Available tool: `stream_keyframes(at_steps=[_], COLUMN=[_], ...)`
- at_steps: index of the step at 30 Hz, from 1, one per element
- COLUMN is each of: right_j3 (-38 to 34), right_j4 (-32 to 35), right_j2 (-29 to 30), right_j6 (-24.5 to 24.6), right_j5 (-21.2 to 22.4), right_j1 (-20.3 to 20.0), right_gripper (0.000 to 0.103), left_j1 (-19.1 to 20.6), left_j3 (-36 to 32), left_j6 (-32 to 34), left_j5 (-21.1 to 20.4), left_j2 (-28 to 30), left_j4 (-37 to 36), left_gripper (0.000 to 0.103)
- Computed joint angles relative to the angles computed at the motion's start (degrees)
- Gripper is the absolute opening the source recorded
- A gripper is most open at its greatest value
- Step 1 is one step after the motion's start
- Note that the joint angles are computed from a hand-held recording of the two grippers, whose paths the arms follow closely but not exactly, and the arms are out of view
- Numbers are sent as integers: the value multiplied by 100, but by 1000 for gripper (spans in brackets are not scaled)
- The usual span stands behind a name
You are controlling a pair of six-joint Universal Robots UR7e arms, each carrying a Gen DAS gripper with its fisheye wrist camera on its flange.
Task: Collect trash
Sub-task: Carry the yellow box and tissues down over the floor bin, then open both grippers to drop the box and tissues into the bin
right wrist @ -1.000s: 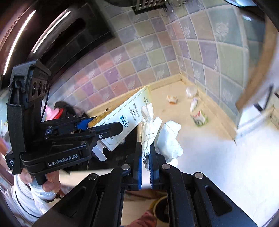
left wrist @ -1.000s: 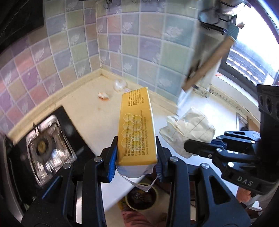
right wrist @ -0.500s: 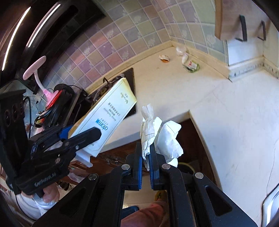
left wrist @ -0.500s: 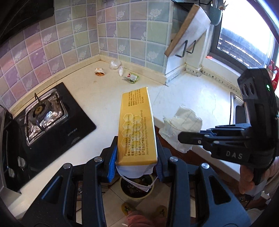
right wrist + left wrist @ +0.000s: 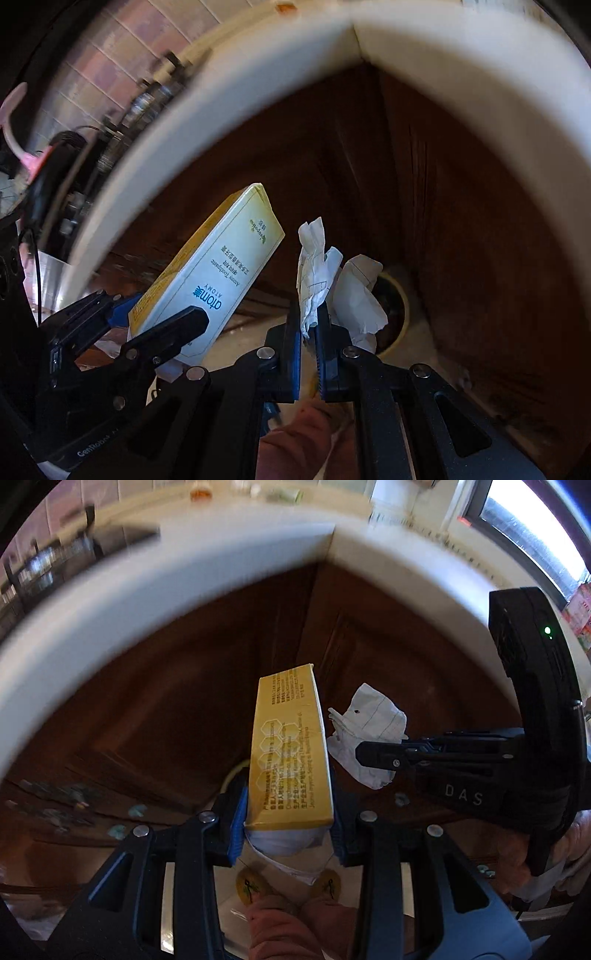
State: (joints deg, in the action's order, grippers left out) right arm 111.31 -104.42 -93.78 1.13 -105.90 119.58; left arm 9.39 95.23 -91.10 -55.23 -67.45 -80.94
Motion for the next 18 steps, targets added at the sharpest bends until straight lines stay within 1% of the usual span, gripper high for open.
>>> stream_keyframes(at_steps=[3, 6, 7, 8, 10, 11, 12, 13, 14, 16, 18], right_j3=[949, 1696, 1916, 2039, 2406, 2570, 2659, 2738, 2794, 2924, 2971], right_j4=[-718, -1527, -1824, -1972, -2597, -2917, -3123, -3360, -3549, -3861, -4052], right_j2=[-165, -71, 4, 88, 258, 378, 503, 681, 824, 952, 999], right_j6=[-321, -668, -801, -860, -1162, -1323, -1377, -1415, -1451, -1546, -1531], right_j5=[-48, -170, -211, -250, -357, -417, -507, -615, -642, -678, -715], right_j1=[-546, -1044, -1226, -1347, -1625, -1755, -1814, -1874, -1929, -2020, -2030], right_gripper=[7, 7, 7, 7, 7, 8, 13, 16, 21, 28, 37], left_j1=[164, 384, 469, 530, 665, 713, 769, 801, 834, 925, 951], left_j3=[962, 1805, 1987, 2167, 2531, 2640, 2750, 2831, 2889, 2984, 3025], left_j6=[130, 290, 374, 432, 650, 739, 813, 839, 843, 822, 710], left_j5=[-163, -282, -282, -275, -257, -251, -238, -215, -219, -293, -313], left_j2=[-191, -260, -252, -226, -166, -133, -89, -67, -59, -59, -97], left_j4=[-880, -1803, -2025, -2236, -2761, -2937, -3085, -3181, -3248, -3346, -3275], left_gripper=[33, 34, 34, 34, 34, 34, 34, 37, 38, 51, 67])
